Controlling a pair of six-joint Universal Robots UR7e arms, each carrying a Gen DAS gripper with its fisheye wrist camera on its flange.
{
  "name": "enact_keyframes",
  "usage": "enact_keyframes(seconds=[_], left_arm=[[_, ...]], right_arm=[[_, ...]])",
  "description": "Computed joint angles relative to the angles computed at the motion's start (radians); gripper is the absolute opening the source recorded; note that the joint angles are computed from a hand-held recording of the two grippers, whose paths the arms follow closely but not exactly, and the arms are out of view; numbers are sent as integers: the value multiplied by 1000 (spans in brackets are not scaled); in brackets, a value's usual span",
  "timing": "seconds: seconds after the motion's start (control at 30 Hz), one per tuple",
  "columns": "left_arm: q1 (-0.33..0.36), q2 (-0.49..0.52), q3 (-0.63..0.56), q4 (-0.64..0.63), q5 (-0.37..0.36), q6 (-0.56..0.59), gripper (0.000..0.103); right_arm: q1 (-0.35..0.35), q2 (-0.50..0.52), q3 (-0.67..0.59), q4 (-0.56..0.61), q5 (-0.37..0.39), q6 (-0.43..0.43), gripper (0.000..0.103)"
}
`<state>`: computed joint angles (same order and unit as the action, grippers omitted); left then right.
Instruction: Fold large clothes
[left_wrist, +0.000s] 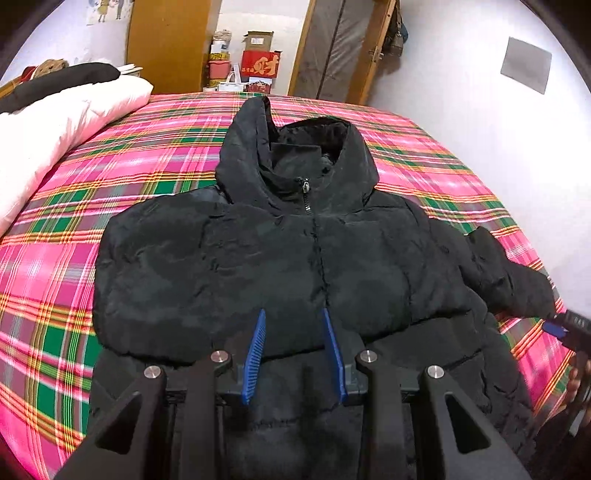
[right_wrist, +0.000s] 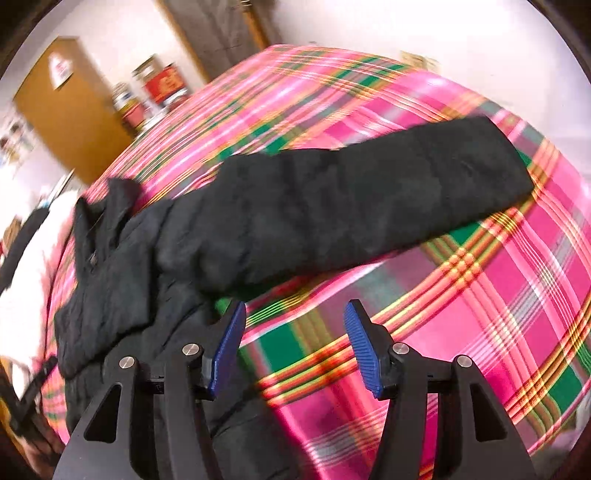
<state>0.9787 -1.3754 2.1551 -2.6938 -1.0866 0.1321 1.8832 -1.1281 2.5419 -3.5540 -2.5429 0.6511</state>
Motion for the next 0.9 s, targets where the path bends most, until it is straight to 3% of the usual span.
enact_keyframes(seconds=[0.23,0.37,0.6,0.7,0.73,0.77,0.83,0.9], left_arm=[[7,70,-47,-30,-16,22,33],[9,82,-52,-20,-19,24,33],[7,92,-55,-12,-9,22,33],[8,99,-59,-5,-2,16,33],[9,100,-61,0,-3,12,33],[11,102,-66,5,-5,8,33],[14,103,-70,11,-11,0,33],[15,104,-74,13,-6,-2,33]], right_arm=[[-188,-38,89,-198,91,69,61],[-288,-24,120,-365,170,52,61],[-379,7,119,-582,235,-21,62],[-392,-13,114,-581,242,-53,62],[-381,-17,109,-559,220,-54,56],[-362,-29,100,-509,176,-51,34],[-361,-43,112,-502,192,-37,16],[-330,-55,109,-481,168,-23,10]])
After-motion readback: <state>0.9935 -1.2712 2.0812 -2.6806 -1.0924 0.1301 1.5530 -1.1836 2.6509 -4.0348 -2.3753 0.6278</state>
